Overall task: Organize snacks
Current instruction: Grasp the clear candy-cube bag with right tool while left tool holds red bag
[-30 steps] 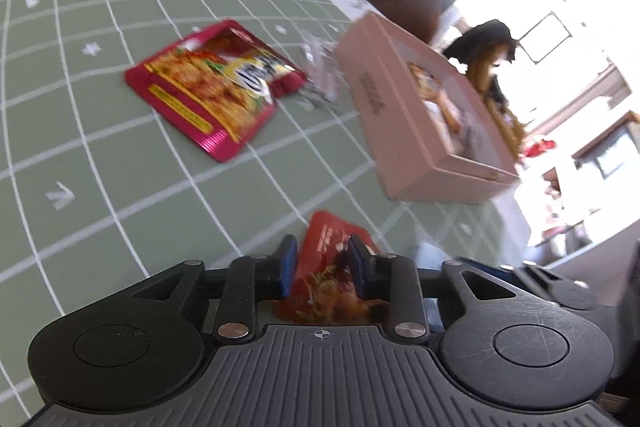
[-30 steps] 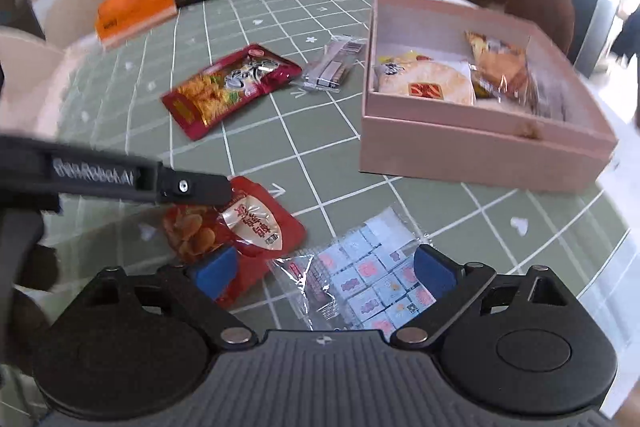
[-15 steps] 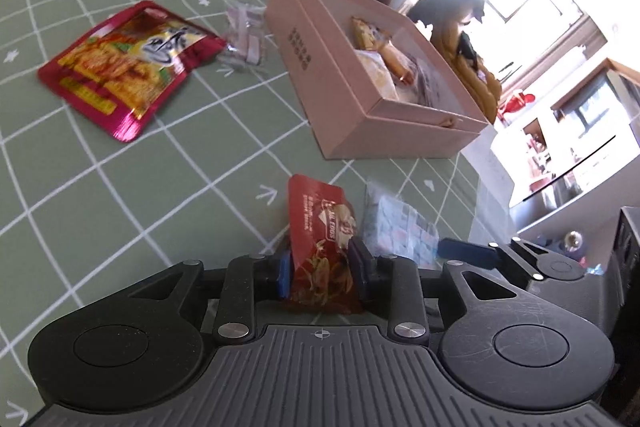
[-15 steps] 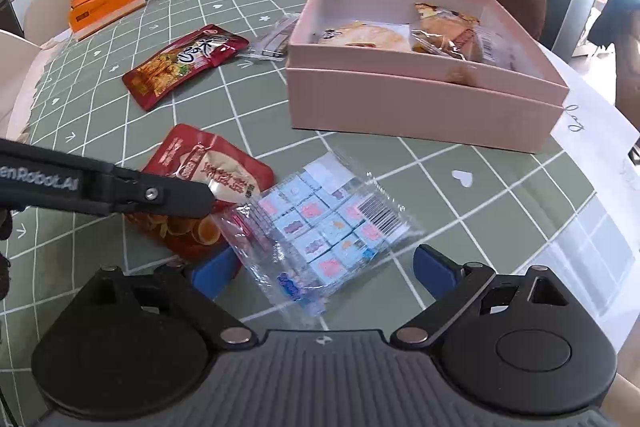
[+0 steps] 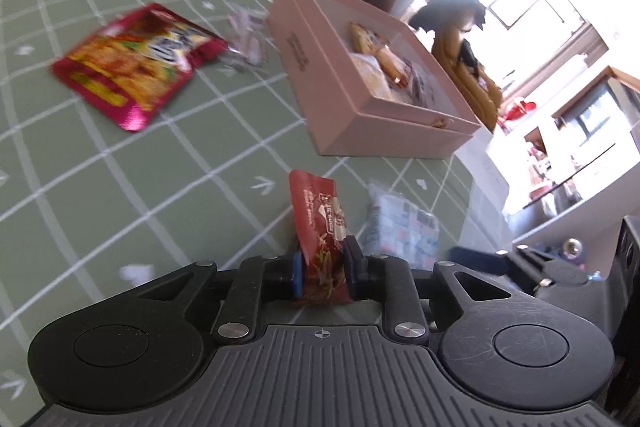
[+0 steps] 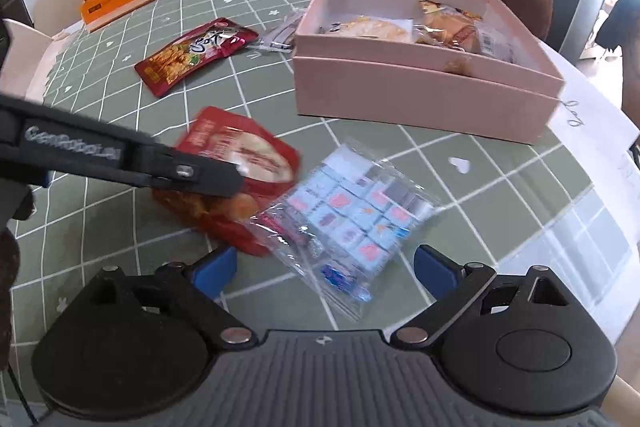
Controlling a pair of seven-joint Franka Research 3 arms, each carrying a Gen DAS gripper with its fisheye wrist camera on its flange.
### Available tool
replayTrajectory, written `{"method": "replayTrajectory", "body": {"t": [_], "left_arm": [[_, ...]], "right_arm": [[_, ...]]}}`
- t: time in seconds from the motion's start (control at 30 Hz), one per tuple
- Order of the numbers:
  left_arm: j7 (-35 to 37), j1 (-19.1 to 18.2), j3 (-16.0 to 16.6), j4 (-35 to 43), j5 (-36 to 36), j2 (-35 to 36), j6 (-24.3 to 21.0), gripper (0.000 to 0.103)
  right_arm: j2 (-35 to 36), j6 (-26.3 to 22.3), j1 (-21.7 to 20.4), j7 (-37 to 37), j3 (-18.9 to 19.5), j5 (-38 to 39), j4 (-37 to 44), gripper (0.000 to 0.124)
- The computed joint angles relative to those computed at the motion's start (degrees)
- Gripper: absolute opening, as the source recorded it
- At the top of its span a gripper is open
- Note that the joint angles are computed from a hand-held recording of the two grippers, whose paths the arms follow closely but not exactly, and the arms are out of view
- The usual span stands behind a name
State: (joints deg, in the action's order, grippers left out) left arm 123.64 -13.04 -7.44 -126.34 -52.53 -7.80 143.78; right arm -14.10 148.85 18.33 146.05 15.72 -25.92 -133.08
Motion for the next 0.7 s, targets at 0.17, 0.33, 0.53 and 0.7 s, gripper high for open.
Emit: {"method": "replayTrajectory", "body": {"t": [0.17,0.33,0.53,0.7], "left_arm": [[-5.26,0.42,0.55,-3.88,4.25,-3.95,2.78,0.024],[-11.45,-0.21,1.45,-5.29,8.12,-5.41,4.03,0.024],[-14.54,-1.86,2.66,-7.8,9.79,-7.6,5.03,0.024],[-13.86,-2.9,4.46,-9.31,7.89,-8.73,3.82,0.025]], "right_arm": [[-2.95,-3.19,-0.77,0.96,-0.69,3.21,-1.95,0.096],[-1.43,-2.23,-0.67,0.72,-2.22,10.72,-0.6,0.098],[5.45,-6.3,-0.49,2.83,-1.74,7.06,7.25,0.1],[12.31,-12.03,3.1,2.55,-3.25,1.82,15.51,0.103]]}}
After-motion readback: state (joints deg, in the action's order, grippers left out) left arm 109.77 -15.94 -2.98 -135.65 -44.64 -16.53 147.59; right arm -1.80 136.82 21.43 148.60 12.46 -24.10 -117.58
